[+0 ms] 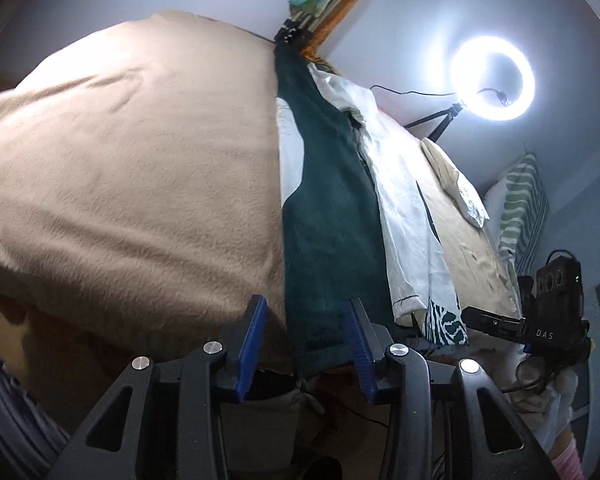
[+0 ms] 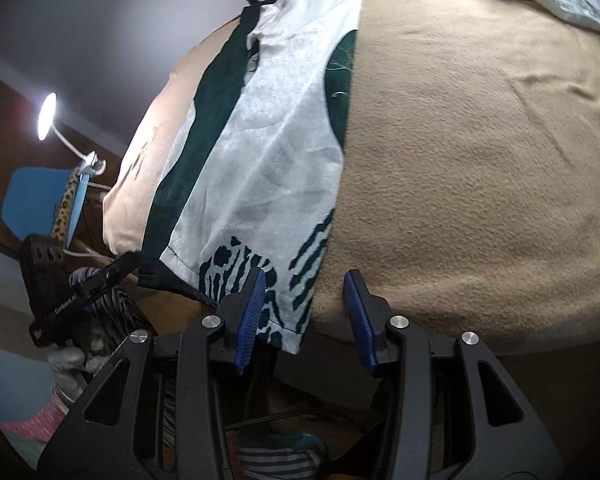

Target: Fold small clothes

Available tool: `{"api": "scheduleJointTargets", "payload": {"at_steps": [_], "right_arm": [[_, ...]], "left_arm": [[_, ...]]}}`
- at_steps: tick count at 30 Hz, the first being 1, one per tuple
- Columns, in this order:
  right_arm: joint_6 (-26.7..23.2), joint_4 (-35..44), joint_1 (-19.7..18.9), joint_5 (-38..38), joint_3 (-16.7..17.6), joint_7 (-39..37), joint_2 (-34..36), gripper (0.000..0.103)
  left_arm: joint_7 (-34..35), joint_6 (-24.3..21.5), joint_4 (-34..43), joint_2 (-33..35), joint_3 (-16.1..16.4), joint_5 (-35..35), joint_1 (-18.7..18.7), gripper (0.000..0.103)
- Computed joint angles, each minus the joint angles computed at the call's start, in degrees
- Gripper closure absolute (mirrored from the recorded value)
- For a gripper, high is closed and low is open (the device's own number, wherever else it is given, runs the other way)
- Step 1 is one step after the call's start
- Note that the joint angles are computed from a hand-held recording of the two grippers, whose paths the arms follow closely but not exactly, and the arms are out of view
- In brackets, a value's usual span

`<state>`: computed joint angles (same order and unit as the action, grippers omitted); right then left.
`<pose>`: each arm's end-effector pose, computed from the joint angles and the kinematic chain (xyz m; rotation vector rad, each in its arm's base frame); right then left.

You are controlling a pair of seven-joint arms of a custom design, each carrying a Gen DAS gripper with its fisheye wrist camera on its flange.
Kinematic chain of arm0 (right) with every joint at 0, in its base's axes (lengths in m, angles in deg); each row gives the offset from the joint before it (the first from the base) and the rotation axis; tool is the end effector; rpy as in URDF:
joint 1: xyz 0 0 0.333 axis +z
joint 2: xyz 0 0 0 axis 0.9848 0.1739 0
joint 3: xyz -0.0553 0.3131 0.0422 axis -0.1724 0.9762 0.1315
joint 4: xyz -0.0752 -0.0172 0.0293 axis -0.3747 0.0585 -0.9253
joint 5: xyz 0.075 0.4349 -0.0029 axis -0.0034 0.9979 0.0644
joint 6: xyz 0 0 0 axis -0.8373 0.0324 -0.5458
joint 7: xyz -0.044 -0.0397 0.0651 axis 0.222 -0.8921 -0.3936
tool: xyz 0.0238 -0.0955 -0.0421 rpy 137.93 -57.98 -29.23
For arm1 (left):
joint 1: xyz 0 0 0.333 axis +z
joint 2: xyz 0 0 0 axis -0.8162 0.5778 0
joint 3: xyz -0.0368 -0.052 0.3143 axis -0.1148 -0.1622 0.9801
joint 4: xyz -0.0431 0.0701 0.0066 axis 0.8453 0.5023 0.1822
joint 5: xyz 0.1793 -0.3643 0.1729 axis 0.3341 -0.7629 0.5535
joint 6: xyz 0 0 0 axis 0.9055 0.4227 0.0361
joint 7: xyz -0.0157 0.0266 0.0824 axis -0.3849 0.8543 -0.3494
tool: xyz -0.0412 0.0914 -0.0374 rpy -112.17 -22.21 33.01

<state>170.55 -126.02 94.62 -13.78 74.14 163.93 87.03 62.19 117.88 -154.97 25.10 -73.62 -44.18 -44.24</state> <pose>0.6145 0.2142 0.4435 -1.6727 1.9968 0.0388 0.6931 0.0262 0.4251 1.8849 -2.0327 1.2099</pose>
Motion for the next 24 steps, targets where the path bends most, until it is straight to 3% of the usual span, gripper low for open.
{"api": "scheduleJointTargets", "payload": {"at_steps": [1,3,4,6,8,11,18,20,21,23,24], "right_arm": [[-0.2,0.6,0.2,-1.5,-0.1,0.5,0.5,0.063],[-1.5,1.6,0.3,-3.4,0.0,0.4,1.3,0.093],[-2.1,1.8,0.0,-2.3,0.1,-0.5,1.4,0.094],[-1.5,1.1,-0.6,0.8,0.4,-2.1,1.0,0.097],[-0.4,0.2,-1.2,5.5,0.5,-4.6,0.3,0.098],[3.0,-2.7,-1.8,19.6,0.8,-13.2,-2.2,0.098],[2.3,-3.4,-0.5,15.2,-0.2,-10.5,-1.2,0.098],[3.2,-3.9,-0.6,17.2,-0.1,-11.9,-1.5,0.098],[3.4,-4.2,-0.6,17.9,-0.1,-12.1,-1.7,0.098],[3.4,-4.5,-0.8,19.6,-0.4,-12.1,-2.1,0.094],[3.5,-4.8,-0.9,21.1,-0.4,-12.7,-2.3,0.085]], "left_arm": [[0.1,-0.5,0.0,-0.1,0.0,0.1,0.1,0.073],[-0.9,-2.3,1.2,0.8,-0.1,-0.3,0.3,0.083],[-1.1,-2.6,1.4,1.1,-0.2,-0.4,0.3,0.095],[-0.4,-2.0,1.3,0.9,-0.3,0.2,0.1,0.103],[0.5,-2.0,1.1,0.4,-0.4,-0.7,0.4,0.103],[0.3,-4.9,1.6,0.0,0.0,-4.1,1.7,0.103],[-1.2,-6.6,2.4,1.4,0.5,-0.3,1.4,0.103],[-1.5,-6.2,2.1,1.3,0.5,-0.9,1.8,0.086],[-2.2,-6.3,2.2,1.4,0.6,-1.0,1.9,0.069],[-3.0,-7.4,2.8,1.8,0.5,-1.7,2.3,0.067],[-3.2,-7.8,3.0,1.9,0.5,-1.5,2.3,0.067]]}}
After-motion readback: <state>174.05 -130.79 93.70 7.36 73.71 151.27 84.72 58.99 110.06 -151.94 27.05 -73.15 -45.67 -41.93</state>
